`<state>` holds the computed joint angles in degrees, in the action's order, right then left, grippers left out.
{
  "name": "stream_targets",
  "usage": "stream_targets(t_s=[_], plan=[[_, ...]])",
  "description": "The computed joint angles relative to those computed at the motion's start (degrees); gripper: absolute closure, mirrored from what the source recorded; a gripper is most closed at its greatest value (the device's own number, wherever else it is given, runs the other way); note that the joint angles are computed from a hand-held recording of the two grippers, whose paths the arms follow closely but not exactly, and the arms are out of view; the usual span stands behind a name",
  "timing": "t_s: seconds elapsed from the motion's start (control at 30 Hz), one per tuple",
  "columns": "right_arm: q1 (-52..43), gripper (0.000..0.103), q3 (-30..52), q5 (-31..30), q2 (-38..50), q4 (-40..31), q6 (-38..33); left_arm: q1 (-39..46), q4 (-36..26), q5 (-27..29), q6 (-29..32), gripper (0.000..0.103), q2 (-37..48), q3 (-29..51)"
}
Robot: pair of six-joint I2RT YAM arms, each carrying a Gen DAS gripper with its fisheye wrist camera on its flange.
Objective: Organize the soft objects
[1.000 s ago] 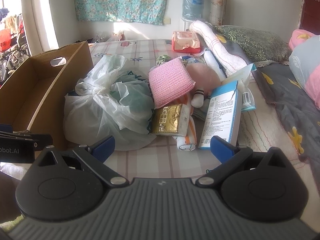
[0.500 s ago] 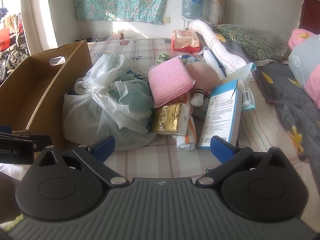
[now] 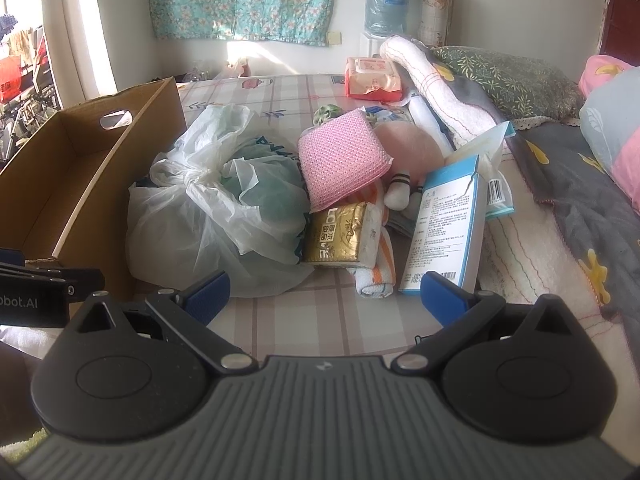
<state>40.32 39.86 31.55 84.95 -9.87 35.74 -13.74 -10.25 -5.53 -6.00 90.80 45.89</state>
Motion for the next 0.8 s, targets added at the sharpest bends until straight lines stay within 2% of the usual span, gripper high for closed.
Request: stream_targets(t_s=[0.47,0.67,0.8], plan=[[-1.5,0.001,-2.0,-1.5,-0.3,2.7,0.0,-0.4,1.0,-1.0,0.9,0.000,1.0,0.2],[-4.9,0.001,-6.7,-3.2,-4.0,7.9,-1.7,-1.4,2.0,-0.2,3.3,0.000,2.4,1.9],[-8.1,0.001,-11.2,-2.3,-7.7,14.6,-5.9,-2.1,4.3,2.0,5.2,0.000,3.6,3.2]])
